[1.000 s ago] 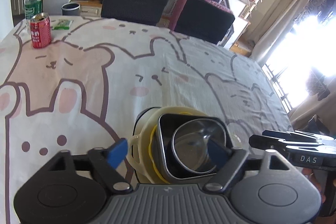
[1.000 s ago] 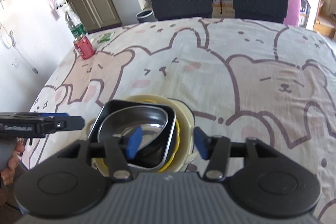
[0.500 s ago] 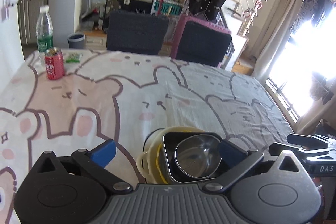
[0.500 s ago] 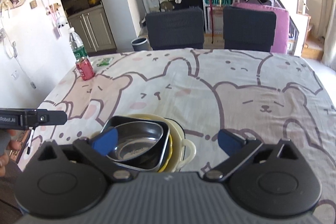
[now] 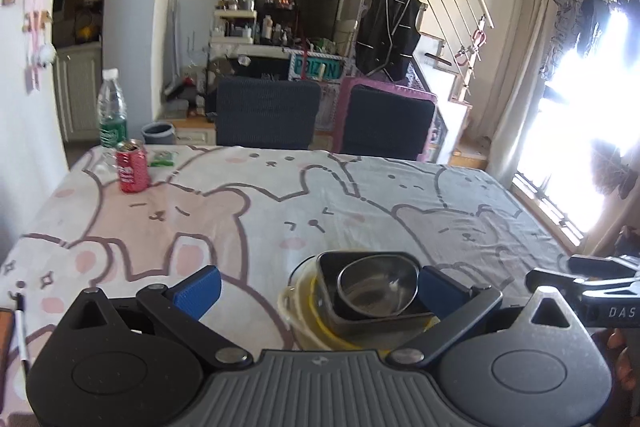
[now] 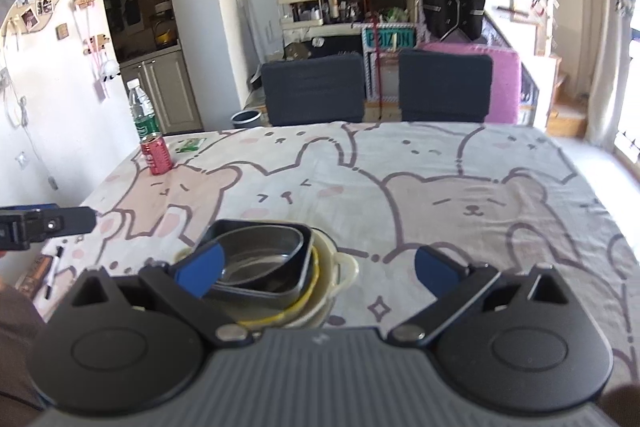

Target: Organize plates and bowls

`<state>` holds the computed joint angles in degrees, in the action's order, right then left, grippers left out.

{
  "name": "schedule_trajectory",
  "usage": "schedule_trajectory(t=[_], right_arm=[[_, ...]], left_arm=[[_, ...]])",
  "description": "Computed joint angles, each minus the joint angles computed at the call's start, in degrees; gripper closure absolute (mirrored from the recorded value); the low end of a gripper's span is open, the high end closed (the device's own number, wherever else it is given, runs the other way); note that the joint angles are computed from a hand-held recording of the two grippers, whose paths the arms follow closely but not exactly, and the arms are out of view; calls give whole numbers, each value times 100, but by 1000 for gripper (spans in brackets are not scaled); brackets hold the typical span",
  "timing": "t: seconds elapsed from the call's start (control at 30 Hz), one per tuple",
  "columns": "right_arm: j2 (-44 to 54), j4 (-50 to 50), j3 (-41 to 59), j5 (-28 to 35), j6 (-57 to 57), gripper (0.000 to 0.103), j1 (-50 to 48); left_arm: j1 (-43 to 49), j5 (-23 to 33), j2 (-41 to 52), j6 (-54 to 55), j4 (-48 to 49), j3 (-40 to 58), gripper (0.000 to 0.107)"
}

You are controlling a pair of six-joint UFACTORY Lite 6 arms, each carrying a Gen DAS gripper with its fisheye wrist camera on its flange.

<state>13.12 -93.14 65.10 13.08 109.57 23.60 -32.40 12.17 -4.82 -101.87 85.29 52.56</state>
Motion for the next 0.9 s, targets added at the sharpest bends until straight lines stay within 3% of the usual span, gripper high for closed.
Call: schedule_trajectory(t=[0.17,0.4,0.63,0.9], right_arm=[[-515,-1469,-926,734,1648,0,390],[-943,-2344,-1860,1384,2875,0,780],[-1030,-2534,-2472,1995,3301,0,1196],[-1019,-2784,-2775,2158,3689,0,1318]], left_arm=[[-809,1246,-379,-845,856,-599,4],[-1057,1476,-590,-1428,1153,-1133,4],[-1720,2355,-421,-1688,1249,-1480,4],[-2036,2673,-342,-2290,1437,-1877,4]])
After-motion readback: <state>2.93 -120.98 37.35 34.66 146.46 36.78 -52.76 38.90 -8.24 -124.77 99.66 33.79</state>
